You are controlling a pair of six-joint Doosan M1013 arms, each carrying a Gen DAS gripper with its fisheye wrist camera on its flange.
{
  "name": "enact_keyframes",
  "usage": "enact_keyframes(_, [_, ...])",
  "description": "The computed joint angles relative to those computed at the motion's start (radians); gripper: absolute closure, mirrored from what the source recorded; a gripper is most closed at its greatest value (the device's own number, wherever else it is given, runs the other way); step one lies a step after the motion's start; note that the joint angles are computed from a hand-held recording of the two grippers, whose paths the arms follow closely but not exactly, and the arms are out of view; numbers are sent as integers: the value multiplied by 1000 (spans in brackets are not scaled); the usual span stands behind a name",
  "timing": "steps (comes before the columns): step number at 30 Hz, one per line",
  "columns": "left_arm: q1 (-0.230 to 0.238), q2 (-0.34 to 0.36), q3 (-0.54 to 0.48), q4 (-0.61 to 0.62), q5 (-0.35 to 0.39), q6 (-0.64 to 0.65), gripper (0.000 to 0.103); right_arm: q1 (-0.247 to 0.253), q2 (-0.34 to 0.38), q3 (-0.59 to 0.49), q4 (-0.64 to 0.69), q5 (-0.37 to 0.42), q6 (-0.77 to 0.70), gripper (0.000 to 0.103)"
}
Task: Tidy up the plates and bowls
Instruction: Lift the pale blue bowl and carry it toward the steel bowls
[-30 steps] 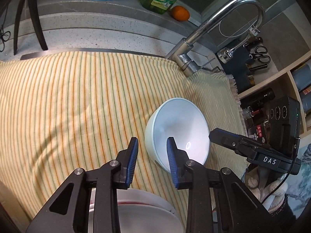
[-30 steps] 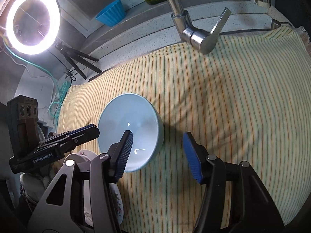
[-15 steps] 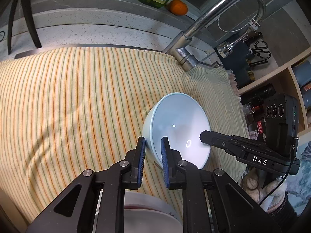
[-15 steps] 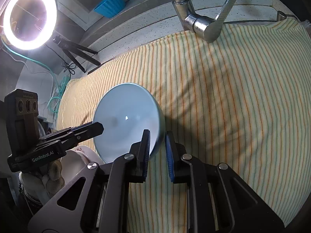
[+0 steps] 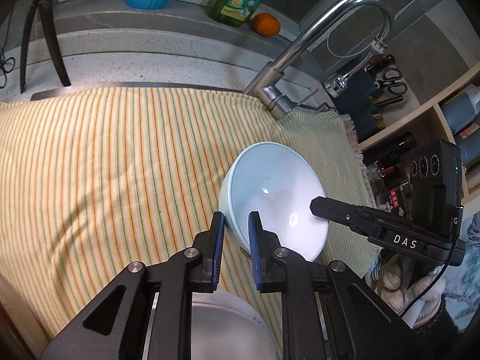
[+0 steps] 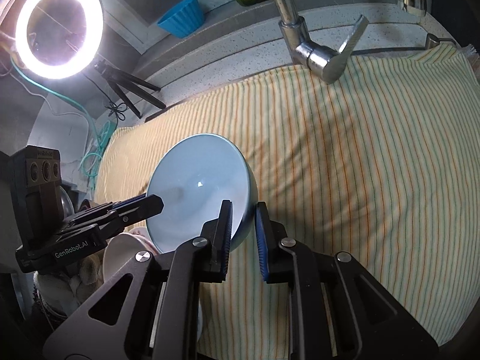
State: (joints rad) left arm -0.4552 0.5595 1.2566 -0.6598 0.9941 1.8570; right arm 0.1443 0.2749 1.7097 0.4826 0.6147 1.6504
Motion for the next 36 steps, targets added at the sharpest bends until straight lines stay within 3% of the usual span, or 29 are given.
enact_keyframes(16, [77,-139,147,-69,-118,46,89,99,-18,-61,31,-23,-81,87])
enact_keyframes(36, [206,-263,312,-37,-238,-41,89,238,107,-239,77,81,-203,87])
